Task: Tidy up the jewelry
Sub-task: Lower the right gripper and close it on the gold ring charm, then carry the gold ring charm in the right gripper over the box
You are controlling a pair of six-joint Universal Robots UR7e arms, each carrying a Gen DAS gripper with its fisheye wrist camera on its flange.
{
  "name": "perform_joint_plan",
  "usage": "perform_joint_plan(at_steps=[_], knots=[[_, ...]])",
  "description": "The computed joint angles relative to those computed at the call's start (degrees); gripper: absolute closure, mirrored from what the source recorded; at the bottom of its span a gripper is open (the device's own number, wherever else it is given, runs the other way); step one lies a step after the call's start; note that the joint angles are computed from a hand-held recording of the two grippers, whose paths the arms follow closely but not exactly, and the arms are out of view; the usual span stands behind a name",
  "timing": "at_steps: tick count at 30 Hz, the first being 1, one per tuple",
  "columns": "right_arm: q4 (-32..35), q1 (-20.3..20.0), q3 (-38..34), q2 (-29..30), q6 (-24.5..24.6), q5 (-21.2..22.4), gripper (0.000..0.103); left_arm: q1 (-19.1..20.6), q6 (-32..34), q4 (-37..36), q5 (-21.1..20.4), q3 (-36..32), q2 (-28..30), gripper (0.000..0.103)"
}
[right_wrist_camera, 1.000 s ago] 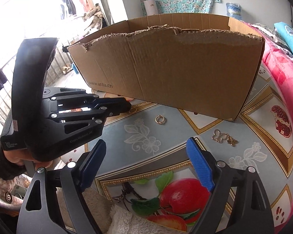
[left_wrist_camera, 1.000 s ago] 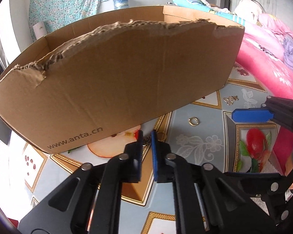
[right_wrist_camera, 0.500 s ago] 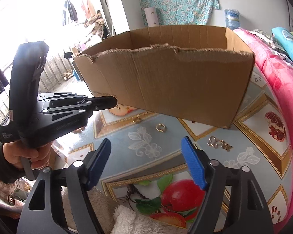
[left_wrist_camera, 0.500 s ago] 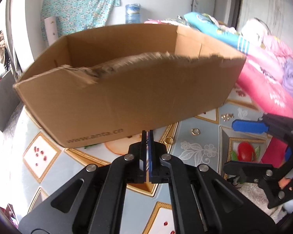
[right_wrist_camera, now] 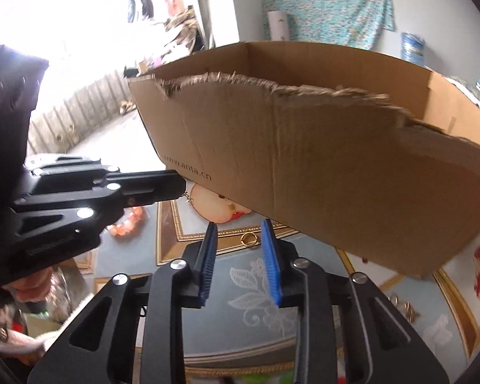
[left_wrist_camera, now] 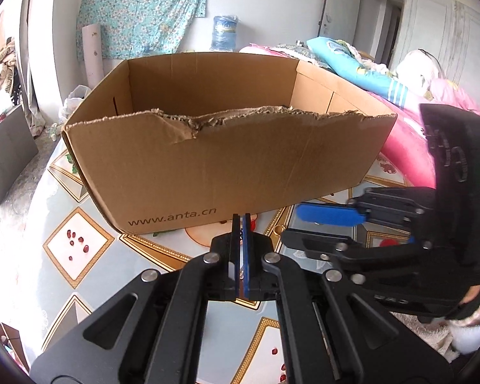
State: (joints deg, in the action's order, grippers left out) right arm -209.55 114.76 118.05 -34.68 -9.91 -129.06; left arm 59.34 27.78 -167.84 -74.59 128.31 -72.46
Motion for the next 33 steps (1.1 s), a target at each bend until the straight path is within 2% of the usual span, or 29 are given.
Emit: perform_joint_plan(at_steps=[5, 11, 13, 22, 29, 33], knots=[[4.37, -0.7, -1.14, -0.64, -1.3, -0.5, 0.081, 0.84, 0.17, 0.36, -1.17, -0.81, 0.44, 0.103], [6.1, -0.39, -1.35, -0.76, -1.95, -1.15, 0.084, 2.05, 0.25, 0.61, -2.15, -1.2, 0.4, 0.103], [6.58, -0.39, -1.34, -0.9, -1.91, -0.68, 0.091, 2.22, 0.37, 0.72, -2.24, -1.25, 0.42, 0.103], [3.27, -0.49, -0.27, -0.68, -0.73, -0.01, 0.094, 2.1, 0.49, -0.06, -2.36, -0.72, -0.34, 0.103], [-0.27, 1.27, 1.63, -1.22, -0.22, -0.22, 0.094, 1.17, 0.83, 0.28, -2.38, 0.06, -2.43, 0.103], [-2.09, 3.13, 2.4, -2.13, 0.13, 0.16, 0.094, 0.74, 1.34, 1.16, -4.17, 0.18, -4.72, 0.103]])
